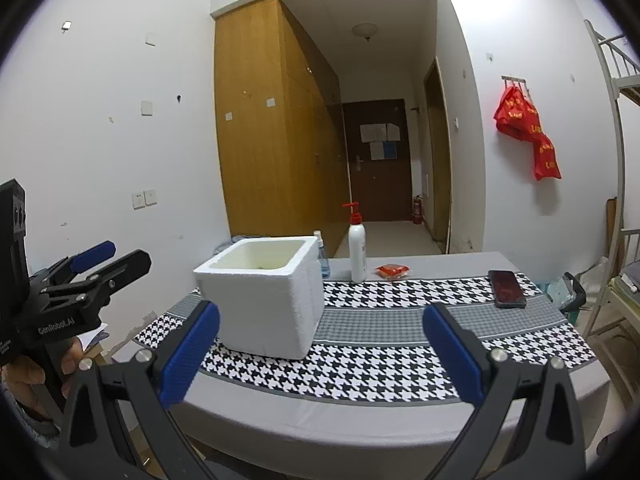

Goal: Organize soft objects

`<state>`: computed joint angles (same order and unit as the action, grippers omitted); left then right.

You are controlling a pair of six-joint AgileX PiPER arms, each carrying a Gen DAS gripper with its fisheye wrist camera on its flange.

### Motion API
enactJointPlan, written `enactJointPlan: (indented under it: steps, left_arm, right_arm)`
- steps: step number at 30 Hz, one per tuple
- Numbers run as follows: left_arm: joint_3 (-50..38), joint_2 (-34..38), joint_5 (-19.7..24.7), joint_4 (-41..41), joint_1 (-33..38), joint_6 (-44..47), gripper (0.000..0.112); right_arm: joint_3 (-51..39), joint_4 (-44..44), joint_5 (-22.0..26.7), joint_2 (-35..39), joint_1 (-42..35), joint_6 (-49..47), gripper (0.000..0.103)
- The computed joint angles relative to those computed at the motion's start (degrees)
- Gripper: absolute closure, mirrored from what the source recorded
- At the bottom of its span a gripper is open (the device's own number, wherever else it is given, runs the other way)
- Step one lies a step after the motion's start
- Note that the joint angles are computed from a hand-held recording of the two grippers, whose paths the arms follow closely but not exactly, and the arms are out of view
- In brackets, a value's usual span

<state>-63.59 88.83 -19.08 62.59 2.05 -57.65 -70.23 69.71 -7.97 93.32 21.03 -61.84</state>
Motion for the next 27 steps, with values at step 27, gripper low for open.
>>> enactJointPlan:
  steps: [27]
  left_arm:
    - [21.1,-3.8,-14.3,-36.3,1.0,36.7,0.01]
  right_arm:
    - [14.0,-23.5,-17.9,-1.1,9.0,26.4,0.001]
